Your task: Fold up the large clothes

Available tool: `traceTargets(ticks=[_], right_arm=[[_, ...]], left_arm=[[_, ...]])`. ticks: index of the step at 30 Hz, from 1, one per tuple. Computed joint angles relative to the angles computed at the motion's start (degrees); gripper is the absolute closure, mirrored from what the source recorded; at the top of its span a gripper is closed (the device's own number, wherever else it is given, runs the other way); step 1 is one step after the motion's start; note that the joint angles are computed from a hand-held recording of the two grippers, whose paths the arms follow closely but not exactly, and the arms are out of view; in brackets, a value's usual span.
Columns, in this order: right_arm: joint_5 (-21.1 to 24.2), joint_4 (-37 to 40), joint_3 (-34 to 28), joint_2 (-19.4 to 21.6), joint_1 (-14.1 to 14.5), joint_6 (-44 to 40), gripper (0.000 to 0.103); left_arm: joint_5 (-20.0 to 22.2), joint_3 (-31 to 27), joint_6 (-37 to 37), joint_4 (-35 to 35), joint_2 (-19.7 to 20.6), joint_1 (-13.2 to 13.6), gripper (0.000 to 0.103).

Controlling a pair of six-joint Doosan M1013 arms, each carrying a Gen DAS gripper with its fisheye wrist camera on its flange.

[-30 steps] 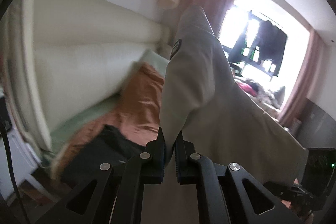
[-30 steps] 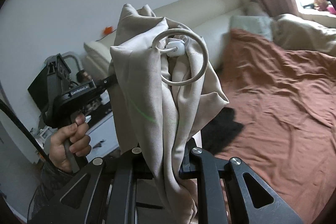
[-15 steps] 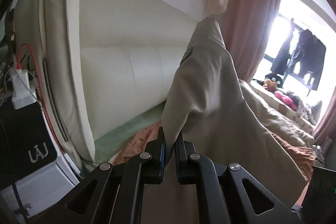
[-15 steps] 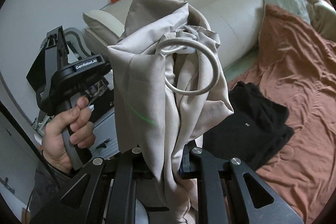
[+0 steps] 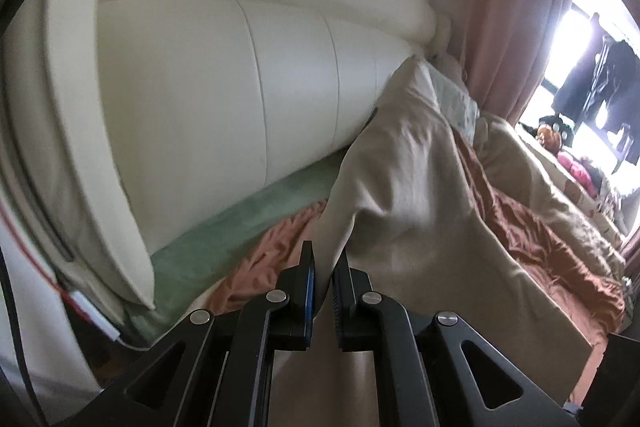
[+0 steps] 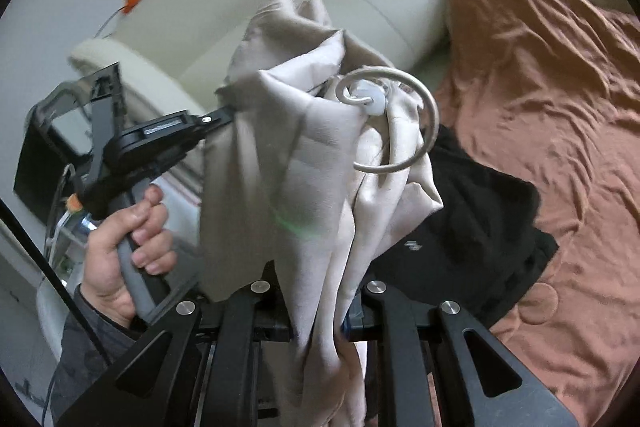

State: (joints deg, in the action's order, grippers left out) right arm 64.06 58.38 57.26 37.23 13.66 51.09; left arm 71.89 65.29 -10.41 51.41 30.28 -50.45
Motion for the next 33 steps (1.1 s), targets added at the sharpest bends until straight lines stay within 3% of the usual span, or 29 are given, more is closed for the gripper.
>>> traceTargets(ticks=[4, 7, 9, 14, 16, 18, 21, 23, 27, 30, 33], right_arm=[[1.13, -1.72, -3.82, 3.79, -1.27, 6.48, 0.086], [-1.03, -5.11, -4.75, 5.45, -1.04, 8.45, 0.085], [-1.61, -7.05, -5.70, 6.98, -1.18, 10.23, 0.083], [0.23, -11.72, -7.68, 8.32, -1.15, 15.62, 0.068], [-0.66, -14.33, -6.76, 7.21, -0.54, 15.66, 0.043], [-3.94, -16.48, -3.66, 4.92, 0.40, 15.90, 0.037], [-8.58, -18.56, 0.20, 1.59, 0.98, 15.05, 0.037], [-12.27, -17.14, 6.20, -2.77, 0.80, 11.30, 0.037], [-18.98, -14.34, 11.34, -6.60, 1.64, 2.37, 0.037], [-16.57, -9.57, 12.07, -6.30, 2.04, -4.37, 0.037], [-15.47, -10.75, 10.63, -4.94, 2.98, -5.59, 0.037]], left_arm=[[-0.45, -1.51, 0.87, -1.85, 1.67, 1.40, 0.092], [4.54, -3.94, 1.23, -5.03, 3.72, 1.60, 0.066], [6.31, -4.00, 0.91, -5.71, 4.28, 0.99, 0.059], [3.84, 0.16, -0.50, -9.20, 3.28, -0.43, 0.059], [3.15, 1.39, -0.40, -10.98, 3.07, -0.90, 0.059], [3.21, 2.62, -2.25, -11.77, 2.83, -1.82, 0.059], [1.62, 4.92, -5.14, -11.53, 2.10, -2.99, 0.059], [2.37, 5.27, -6.56, -10.46, 2.33, -4.08, 0.059], [5.18, 4.87, -7.75, -8.86, 2.82, -5.65, 0.059], [7.17, 4.57, -7.43, -8.20, 3.30, -6.42, 0.052], [8.01, 4.73, -6.36, -8.51, 3.66, -6.57, 0.051]])
